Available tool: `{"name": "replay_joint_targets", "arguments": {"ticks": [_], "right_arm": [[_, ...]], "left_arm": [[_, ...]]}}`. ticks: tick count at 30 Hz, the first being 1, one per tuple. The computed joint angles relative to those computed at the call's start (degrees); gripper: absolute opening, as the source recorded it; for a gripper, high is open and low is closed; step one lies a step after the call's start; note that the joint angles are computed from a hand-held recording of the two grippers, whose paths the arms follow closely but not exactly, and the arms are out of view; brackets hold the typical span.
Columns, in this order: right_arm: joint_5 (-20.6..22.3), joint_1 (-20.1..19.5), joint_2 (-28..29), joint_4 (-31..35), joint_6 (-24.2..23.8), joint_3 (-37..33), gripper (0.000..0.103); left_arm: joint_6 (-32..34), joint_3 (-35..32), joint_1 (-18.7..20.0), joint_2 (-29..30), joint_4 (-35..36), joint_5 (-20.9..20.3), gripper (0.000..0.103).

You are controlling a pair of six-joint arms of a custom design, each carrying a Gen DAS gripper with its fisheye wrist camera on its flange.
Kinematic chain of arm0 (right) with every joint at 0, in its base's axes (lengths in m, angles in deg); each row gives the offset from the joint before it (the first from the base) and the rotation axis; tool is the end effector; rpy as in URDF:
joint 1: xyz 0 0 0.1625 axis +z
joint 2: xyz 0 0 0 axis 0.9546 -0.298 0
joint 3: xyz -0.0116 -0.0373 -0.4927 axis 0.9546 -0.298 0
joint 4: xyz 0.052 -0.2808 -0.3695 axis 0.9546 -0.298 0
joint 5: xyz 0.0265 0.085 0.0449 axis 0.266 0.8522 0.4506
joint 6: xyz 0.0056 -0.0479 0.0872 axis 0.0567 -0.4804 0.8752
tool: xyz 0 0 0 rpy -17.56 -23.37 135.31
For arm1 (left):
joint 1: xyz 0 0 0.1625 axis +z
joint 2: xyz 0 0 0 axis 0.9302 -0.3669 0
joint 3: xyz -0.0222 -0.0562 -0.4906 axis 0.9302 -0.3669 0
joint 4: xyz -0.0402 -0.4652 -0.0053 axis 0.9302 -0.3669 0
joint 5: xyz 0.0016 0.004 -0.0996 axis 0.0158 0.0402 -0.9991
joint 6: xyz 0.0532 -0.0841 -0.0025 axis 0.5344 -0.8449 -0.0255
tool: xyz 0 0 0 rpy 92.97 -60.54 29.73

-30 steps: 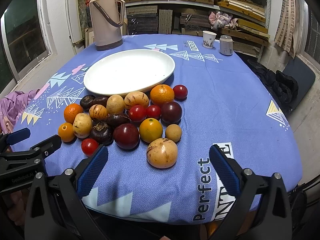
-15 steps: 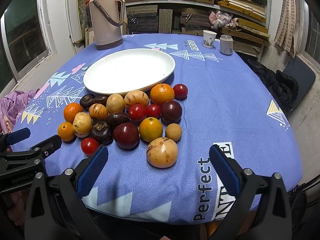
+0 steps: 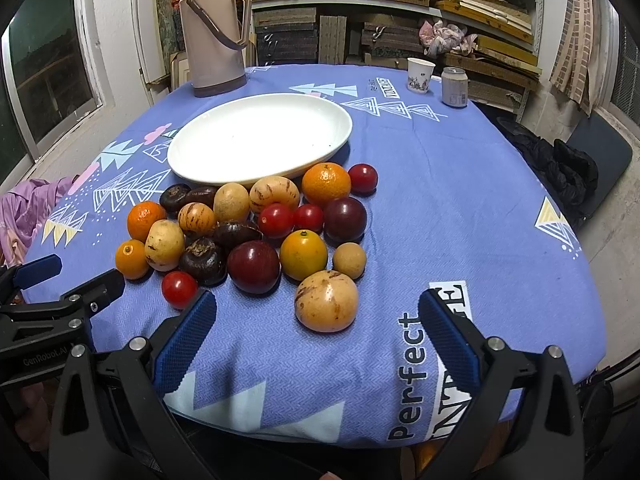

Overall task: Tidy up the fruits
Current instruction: 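Grasp a small orange with the left tool while the right tool grasps a large tan fruit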

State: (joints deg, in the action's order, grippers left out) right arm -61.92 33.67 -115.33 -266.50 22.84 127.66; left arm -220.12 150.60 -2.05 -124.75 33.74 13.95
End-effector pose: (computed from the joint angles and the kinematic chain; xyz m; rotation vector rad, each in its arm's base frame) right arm 0.2539 -0.6660 0.0242 0.0721 -2.1652 0.9774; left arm -0.1061 -0.7358 0.1777 0.6579 2.3155 -0.6346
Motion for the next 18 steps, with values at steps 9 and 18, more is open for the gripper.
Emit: {"name": "replay_joint_targets", "arguments": {"ticks": [9, 18], "right_arm": [[-0.51, -0.52, 0.55, -4.18, -4.32, -0.06, 0.099], [6.75, -2.40, -0.90, -5.97, -10.23, 2.93, 0.099]], "left_arm": [[1.65, -0.29, 0.67, -0.17, -2.42, -0.52, 0.100], [10.37, -3.42, 2.90, 0.66, -1.21, 5.54, 0.100]]}}
